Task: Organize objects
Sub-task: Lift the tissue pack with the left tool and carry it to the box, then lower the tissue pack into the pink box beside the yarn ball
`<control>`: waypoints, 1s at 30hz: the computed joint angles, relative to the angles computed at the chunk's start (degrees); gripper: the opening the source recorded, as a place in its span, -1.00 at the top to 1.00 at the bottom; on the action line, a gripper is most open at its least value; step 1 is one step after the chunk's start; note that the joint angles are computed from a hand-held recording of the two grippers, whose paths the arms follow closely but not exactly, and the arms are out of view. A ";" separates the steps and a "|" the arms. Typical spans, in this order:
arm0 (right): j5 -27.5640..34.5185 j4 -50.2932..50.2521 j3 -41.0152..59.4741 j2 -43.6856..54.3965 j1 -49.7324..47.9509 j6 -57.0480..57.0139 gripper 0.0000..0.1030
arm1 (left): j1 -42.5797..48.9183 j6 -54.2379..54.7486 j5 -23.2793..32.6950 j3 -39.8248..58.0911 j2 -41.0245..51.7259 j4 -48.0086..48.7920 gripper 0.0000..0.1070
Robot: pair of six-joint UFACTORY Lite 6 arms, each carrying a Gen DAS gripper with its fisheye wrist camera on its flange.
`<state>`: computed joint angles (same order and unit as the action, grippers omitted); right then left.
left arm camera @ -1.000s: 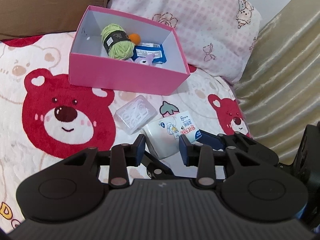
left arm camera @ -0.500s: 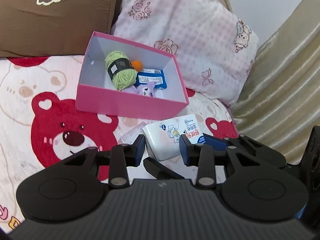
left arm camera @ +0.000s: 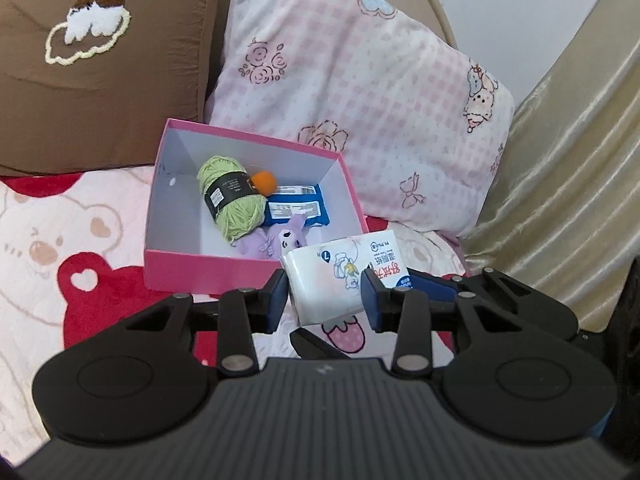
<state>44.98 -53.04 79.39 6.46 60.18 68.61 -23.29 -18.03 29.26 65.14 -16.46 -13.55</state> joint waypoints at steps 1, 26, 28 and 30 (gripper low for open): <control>-0.34 -0.18 -0.04 0.12 -0.44 -0.08 -0.65 | 0.70 1.84 -0.07 0.59 1.06 -1.93 0.31; -19.71 42.11 15.35 18.74 -30.65 -55.47 -0.47 | 9.24 23.09 2.13 34.65 45.46 -22.50 0.27; -19.86 47.27 16.86 20.67 -32.50 -61.04 -0.45 | 9.74 25.30 2.27 36.10 48.11 -25.15 0.27; -18.93 49.95 19.32 23.26 -33.65 -64.23 -0.40 | 10.21 25.81 2.14 38.03 50.95 -26.83 0.27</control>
